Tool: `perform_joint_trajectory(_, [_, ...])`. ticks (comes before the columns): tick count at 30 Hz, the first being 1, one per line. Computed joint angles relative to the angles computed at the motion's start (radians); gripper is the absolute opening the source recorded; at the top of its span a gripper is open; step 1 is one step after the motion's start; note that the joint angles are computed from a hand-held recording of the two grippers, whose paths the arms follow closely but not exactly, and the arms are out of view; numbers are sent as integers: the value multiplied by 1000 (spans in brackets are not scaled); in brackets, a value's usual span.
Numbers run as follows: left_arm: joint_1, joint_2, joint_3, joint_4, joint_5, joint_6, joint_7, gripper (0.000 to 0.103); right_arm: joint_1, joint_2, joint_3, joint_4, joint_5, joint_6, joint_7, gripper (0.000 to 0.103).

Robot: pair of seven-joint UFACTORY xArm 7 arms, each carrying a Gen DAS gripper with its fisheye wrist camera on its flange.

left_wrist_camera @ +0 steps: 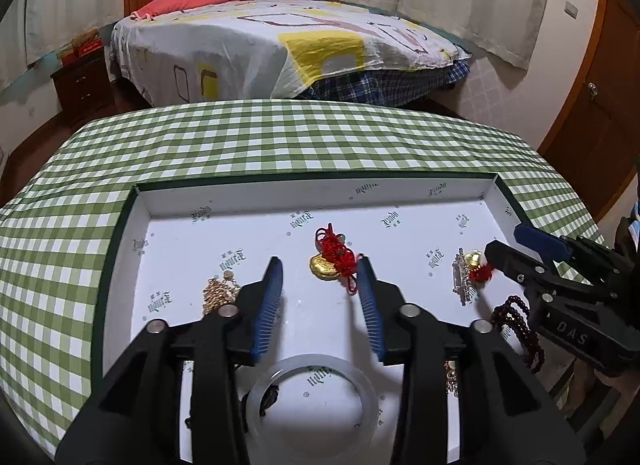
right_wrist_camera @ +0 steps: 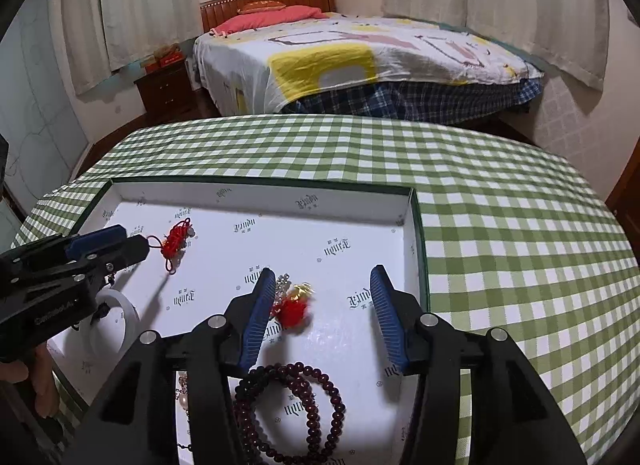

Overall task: Organize jewelry
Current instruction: 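Open both tools to drop the red charms into the box, then withdraw both tools and grasp the silver pearl ring with the right tool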

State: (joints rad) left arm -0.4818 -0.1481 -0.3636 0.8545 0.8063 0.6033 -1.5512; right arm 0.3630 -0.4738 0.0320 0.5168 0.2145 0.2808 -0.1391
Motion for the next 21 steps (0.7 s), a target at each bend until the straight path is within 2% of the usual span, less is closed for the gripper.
perform_joint_trajectory(5, [-2,-44,-19,-21,1,12,-21,41,5,-58,-8,-21,11,4,7,49])
perform_joint_trajectory(10, [-9,-122,-68,-55,-11,50,-47,42,-4,-168,0,-73,2,29,37,49])
perform_joint_trajectory(21, [-34,-249,-192,-95,-107,144,-96,42,-36,-503,43,-218,-65,183,140,49])
